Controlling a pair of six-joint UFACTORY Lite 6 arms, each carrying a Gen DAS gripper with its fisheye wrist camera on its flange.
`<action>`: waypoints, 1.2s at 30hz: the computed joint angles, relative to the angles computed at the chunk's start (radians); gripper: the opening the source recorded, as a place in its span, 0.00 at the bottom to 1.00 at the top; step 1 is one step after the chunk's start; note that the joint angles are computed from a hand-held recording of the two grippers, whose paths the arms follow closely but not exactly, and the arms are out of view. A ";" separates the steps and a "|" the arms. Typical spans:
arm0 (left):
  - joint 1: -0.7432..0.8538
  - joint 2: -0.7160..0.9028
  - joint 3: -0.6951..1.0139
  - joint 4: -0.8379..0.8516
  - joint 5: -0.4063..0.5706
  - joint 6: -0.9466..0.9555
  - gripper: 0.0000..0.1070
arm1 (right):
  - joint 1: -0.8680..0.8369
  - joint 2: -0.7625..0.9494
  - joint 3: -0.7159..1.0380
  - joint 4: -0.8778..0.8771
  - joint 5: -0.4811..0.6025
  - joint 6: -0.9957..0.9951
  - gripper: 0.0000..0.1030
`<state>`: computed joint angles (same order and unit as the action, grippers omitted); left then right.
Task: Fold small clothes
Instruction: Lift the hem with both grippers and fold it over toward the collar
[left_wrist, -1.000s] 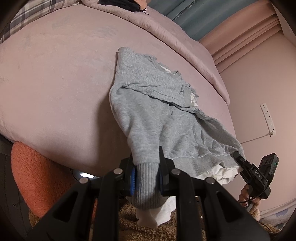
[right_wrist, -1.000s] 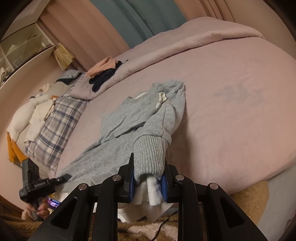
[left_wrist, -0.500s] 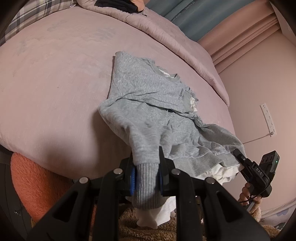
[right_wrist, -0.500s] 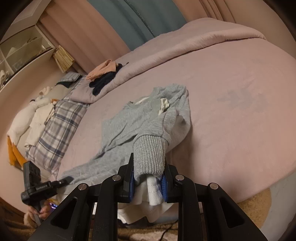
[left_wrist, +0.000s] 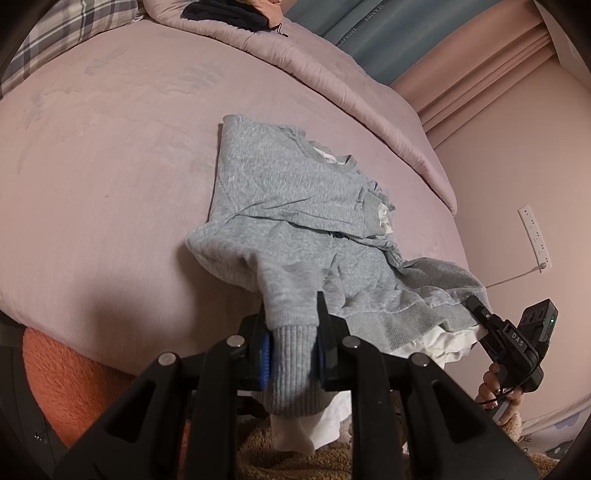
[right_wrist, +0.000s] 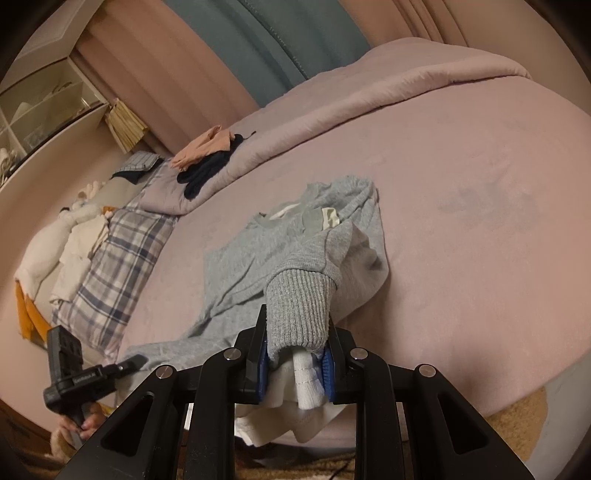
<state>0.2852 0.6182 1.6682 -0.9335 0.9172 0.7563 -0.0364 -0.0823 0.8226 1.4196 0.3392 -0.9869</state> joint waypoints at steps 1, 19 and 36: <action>-0.001 0.003 0.009 0.000 0.001 -0.003 0.17 | -0.001 0.004 0.005 0.002 0.001 -0.001 0.23; -0.027 0.111 0.192 0.028 0.014 -0.087 0.17 | 0.007 0.070 0.081 0.048 -0.006 -0.038 0.23; -0.051 0.264 0.441 0.085 0.059 -0.200 0.17 | 0.005 0.171 0.212 -0.042 -0.003 0.053 0.23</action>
<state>0.2342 0.8819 2.1091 -0.8481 0.9757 0.5561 -0.0315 0.0885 1.0342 1.3779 0.3358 -0.9343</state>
